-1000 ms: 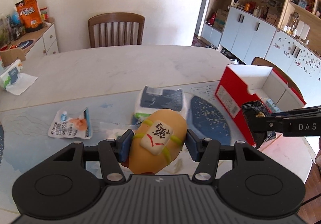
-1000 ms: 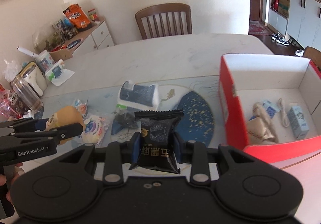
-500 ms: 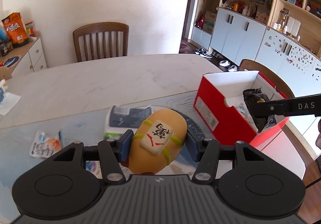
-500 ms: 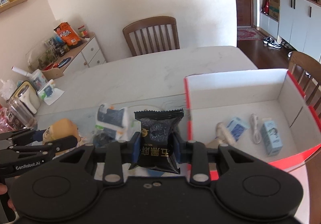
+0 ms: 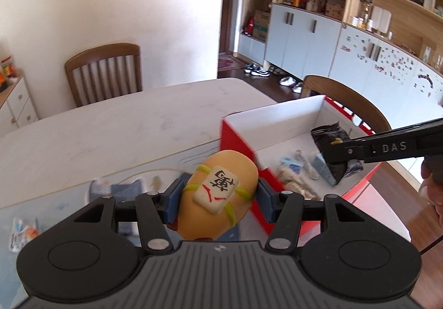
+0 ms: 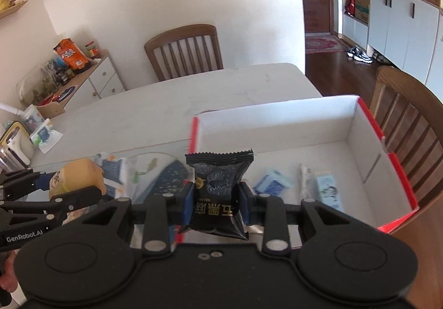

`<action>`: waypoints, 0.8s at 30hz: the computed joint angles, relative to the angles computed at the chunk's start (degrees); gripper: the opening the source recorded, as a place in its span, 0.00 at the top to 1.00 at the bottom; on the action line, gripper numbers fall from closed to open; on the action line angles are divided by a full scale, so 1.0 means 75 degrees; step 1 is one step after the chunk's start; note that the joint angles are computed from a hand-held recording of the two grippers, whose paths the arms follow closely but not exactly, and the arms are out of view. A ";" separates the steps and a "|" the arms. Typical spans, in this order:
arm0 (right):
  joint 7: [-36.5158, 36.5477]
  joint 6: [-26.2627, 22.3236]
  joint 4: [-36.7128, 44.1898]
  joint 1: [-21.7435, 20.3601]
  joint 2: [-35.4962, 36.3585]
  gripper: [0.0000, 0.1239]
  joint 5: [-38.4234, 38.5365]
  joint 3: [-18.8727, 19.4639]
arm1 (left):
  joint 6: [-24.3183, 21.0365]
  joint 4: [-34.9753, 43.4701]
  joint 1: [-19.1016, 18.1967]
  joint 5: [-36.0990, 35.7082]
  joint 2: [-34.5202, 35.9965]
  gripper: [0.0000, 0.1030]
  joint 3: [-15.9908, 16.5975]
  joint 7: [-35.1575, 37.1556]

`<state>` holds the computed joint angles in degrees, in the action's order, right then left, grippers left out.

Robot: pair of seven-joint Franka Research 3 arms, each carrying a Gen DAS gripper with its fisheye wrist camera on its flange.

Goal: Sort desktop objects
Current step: 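Carry the yellow toy and black packet with both tools over the shoebox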

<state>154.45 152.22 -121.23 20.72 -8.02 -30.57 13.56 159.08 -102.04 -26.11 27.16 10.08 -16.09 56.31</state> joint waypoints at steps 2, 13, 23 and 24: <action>-0.0105 0.0016 -0.0135 -0.0044 -0.0099 0.75 0.0059 -0.0073 | -0.0136 0.0350 -0.0114 0.0100 0.0271 0.47 -0.0018 0.0020; -0.0860 0.0331 -0.0827 -0.0628 -0.0592 0.75 0.0510 -0.0161 | -0.1067 0.2696 -0.0903 0.0103 0.1972 0.47 0.0000 0.0913; -0.1553 0.0212 -0.0984 -0.0978 -0.0361 0.75 0.0953 -0.0332 | -0.2490 0.5631 -0.1724 -0.0674 0.3989 0.47 0.0074 0.2562; -0.1645 0.0224 -0.0946 -0.0996 -0.0286 0.75 0.0989 -0.0382 | -0.2713 0.6012 -0.1816 -0.0775 0.4230 0.47 0.0090 0.2744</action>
